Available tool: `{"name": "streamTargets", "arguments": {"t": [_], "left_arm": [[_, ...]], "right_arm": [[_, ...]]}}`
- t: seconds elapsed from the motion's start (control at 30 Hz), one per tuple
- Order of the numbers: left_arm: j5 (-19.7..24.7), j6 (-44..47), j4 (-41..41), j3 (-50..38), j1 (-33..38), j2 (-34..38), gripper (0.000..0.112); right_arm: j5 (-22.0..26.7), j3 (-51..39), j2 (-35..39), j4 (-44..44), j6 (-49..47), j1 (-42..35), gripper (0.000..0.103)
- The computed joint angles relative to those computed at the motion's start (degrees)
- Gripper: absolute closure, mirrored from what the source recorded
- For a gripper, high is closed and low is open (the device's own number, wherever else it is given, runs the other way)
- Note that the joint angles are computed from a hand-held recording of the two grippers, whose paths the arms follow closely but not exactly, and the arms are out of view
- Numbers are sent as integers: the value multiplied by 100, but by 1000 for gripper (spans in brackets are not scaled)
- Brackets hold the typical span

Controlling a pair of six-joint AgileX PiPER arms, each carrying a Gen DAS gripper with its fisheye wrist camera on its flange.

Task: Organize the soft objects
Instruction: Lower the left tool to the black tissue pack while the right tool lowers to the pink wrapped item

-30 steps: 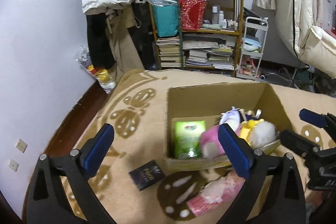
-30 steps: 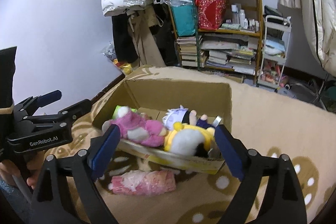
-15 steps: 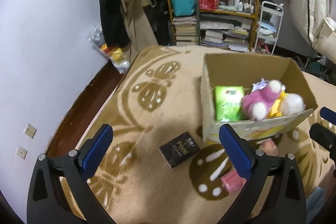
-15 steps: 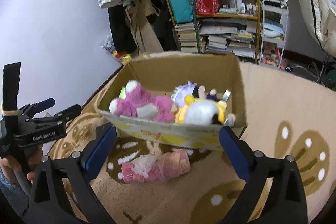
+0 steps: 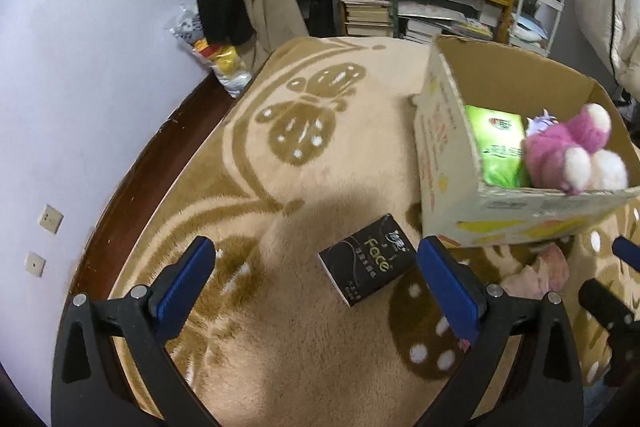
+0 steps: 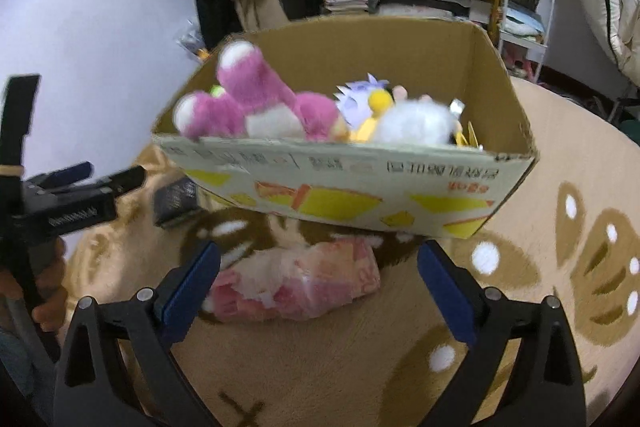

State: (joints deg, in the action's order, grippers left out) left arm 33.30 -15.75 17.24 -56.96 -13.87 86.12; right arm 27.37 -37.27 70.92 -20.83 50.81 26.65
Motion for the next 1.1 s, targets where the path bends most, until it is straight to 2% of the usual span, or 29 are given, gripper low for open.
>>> {"name": "streamTargets", "arguments": {"t": [0.1,0.4,0.6,0.77,0.97,1.1], "left_arm": [[-136,-104,42,27,26,131,12],[-321,399,-506,-40,157,593,12],[-349,742,-949,-161,238,900,12],[-330,457,-677,-193,137,1039,12],[-346,432,-698,-217,100,1160,12],[-389,333,-631,-223,60,1200,12]], "right_arm": [[22,-5,203,-358,397,102,0],[-702,117,750,519,-225,-409,0],[-915,156,986,493,-176,-437,0],[-1115,174,1181,595,-243,-522,0],[-1351,127,1428,1319,-1106,-745,0],[-1455,139,1523,1199,-1007,-742,0]]}}
